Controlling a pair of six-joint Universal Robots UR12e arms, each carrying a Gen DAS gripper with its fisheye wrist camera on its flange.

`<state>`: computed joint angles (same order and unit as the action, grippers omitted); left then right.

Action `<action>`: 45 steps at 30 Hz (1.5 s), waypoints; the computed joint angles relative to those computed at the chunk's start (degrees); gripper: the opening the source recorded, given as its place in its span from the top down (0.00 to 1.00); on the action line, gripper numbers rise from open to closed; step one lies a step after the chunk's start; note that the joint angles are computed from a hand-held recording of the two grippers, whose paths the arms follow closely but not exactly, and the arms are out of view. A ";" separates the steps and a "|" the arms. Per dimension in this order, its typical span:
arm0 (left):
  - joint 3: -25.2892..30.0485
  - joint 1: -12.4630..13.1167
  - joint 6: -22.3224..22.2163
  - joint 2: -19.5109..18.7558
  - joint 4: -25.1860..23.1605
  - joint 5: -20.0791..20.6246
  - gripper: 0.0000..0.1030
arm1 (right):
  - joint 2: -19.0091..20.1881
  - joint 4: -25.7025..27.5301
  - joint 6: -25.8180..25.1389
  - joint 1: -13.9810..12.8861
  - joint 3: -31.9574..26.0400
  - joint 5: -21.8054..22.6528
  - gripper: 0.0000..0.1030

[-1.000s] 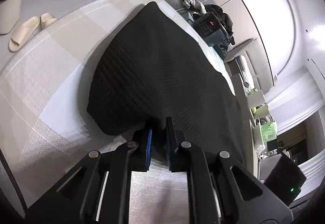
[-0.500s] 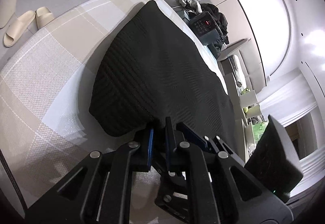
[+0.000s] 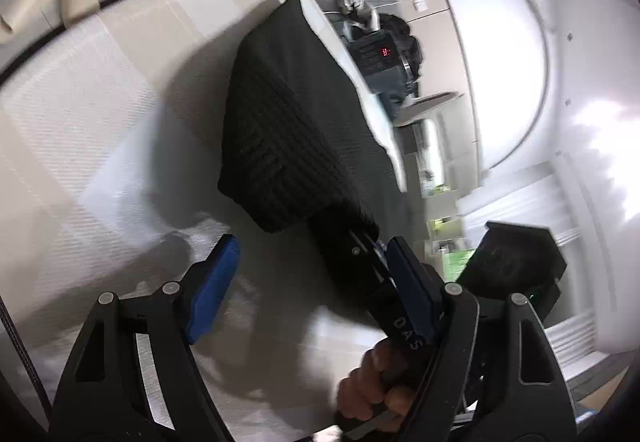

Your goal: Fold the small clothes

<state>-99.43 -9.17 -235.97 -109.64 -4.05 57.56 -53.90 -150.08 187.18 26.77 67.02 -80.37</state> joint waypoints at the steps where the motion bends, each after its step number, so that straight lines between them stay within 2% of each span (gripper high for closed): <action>1: 0.06 0.18 -1.65 -0.44 1.12 -0.43 0.27 | -0.23 -0.31 0.13 0.10 0.25 -0.10 0.83; 4: 0.61 0.69 -6.04 -1.80 3.70 -1.04 0.26 | -0.56 -1.23 0.23 0.18 0.63 -0.30 0.83; 8: 1.86 0.91 -9.82 -3.16 5.31 1.00 0.27 | -0.74 -1.44 -0.55 0.57 1.20 -0.93 0.83; 9: 2.39 0.93 -10.20 -3.43 4.70 1.79 0.34 | -0.70 -1.40 -0.65 0.68 1.37 -1.08 0.83; 10: 2.88 0.95 -10.52 -3.67 3.79 2.45 0.48 | -0.63 -1.23 -0.64 0.75 1.42 -1.13 0.83; 11: 3.50 0.95 -10.92 -3.86 2.25 3.16 0.56 | -0.75 -1.25 -0.41 0.79 1.76 -0.99 0.83; 12: 4.13 0.92 -10.49 -4.02 0.57 3.76 0.72 | -0.81 -1.24 -0.17 0.77 2.02 -0.73 0.83; 13: 4.70 0.81 -9.19 -4.09 -1.02 4.44 0.83 | -0.77 -1.23 0.12 0.72 2.16 -0.38 0.83; 16: 7.20 0.11 -5.04 -4.39 -4.89 7.17 0.91 | -0.79 -0.17 -0.27 0.49 2.32 1.12 0.83; 19: 9.89 -1.07 1.31 -4.29 -7.32 10.64 0.93 | -1.56 1.30 -1.64 0.07 2.95 2.98 0.70; 20: 11.22 -1.64 4.08 -4.42 -7.72 11.82 0.94 | -2.22 0.70 -1.45 -0.36 3.87 4.53 0.57; 22: 12.67 -2.34 7.86 -4.11 -8.43 13.02 0.94 | -3.74 -2.01 -0.62 -0.97 6.33 5.66 0.45; 25: 18.46 -4.11 15.03 -5.70 -10.26 13.26 0.95 | -6.71 -4.98 -0.09 -2.03 10.45 4.78 0.41; 30: 32.46 -8.47 27.35 -11.66 -18.85 11.14 0.95 | -11.94 -8.54 3.27 -4.29 17.56 -2.81 0.37; 32: 38.94 -10.56 31.13 -15.22 -23.94 9.26 0.95 | -13.75 -9.51 6.14 -5.63 20.18 -5.66 0.36; 35: 49.38 -13.67 38.35 -21.35 -36.46 5.02 0.95 | -16.16 -9.94 10.88 -7.68 23.51 -9.08 0.36; 38: 54.22 -15.18 39.70 -24.88 -45.38 2.52 0.94 | -18.60 -9.19 14.32 -9.54 26.73 -13.35 0.36; 39: 54.18 -15.58 39.73 -25.06 -47.27 2.33 0.94 | -19.04 -9.01 14.81 -9.92 27.27 -13.81 0.36; 42: 52.65 -16.42 43.21 -24.70 -51.51 1.54 0.82 | -20.39 -9.22 16.56 -11.27 29.39 -14.14 0.36; 45: 47.64 -16.37 46.24 -21.92 -48.69 0.77 0.66 | -20.85 -10.05 18.59 -12.24 30.47 -13.60 0.36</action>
